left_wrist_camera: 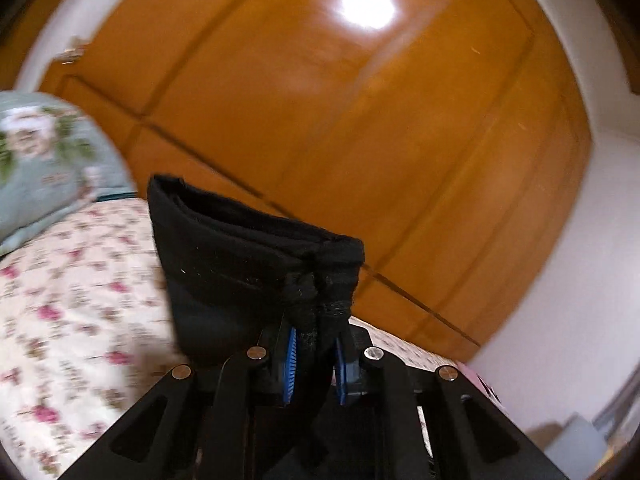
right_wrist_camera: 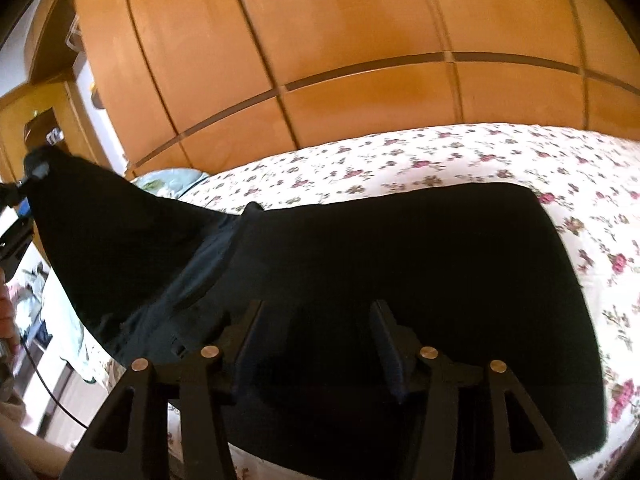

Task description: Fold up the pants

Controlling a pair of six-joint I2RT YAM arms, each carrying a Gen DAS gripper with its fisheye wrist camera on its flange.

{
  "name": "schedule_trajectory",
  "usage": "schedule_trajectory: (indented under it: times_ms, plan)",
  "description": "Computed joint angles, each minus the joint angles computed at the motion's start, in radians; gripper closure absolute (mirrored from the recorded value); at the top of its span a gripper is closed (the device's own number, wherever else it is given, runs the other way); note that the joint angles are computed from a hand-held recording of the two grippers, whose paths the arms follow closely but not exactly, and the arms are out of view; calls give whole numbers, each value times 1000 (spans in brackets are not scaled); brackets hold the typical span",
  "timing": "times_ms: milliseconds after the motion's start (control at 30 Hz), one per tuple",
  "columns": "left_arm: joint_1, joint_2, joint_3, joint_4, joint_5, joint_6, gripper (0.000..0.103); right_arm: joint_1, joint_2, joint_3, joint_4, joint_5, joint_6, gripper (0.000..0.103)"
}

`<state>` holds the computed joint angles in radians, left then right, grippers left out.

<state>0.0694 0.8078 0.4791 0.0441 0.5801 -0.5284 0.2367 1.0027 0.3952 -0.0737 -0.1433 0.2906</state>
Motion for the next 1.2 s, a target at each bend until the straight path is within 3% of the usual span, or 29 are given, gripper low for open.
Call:
schedule_trajectory:
  times_ms: [200, 467, 633, 867, 933, 967, 1067, 1100, 1200]
  plan:
    - [-289, 140, 93, 39, -74, 64, 89, -123, -87, -9, -58, -68, -5, 49]
    - [-584, 401, 206, 93, -137, 161, 89, -408, -168, 1, -143, -207, -27, 49]
    - [-705, 591, 257, 149, -165, 199, 88, -616, -224, 2, -213, -306, -60, 49]
    - [-837, 840, 364, 105, -246, 321, 87, -745, -236, 7, -254, -395, -94, 49]
    - [-848, 871, 380, 79, -260, 344, 83, -738, -239, 8, -254, -404, -93, 49]
    - [-840, 873, 367, 97, -243, 342, 76, -726, -240, 7, -252, -401, -88, 48]
    - [-830, 785, 291, 110, -176, 298, 66, -677, -249, 5, -249, -385, -81, 47]
    - [-807, 760, 277, 99, -137, 296, 66, -660, -255, 4, -251, -379, -78, 46]
    - [-785, 658, 217, 120, -149, 265, 66, -604, -208, 19, -227, -380, -77, 43]
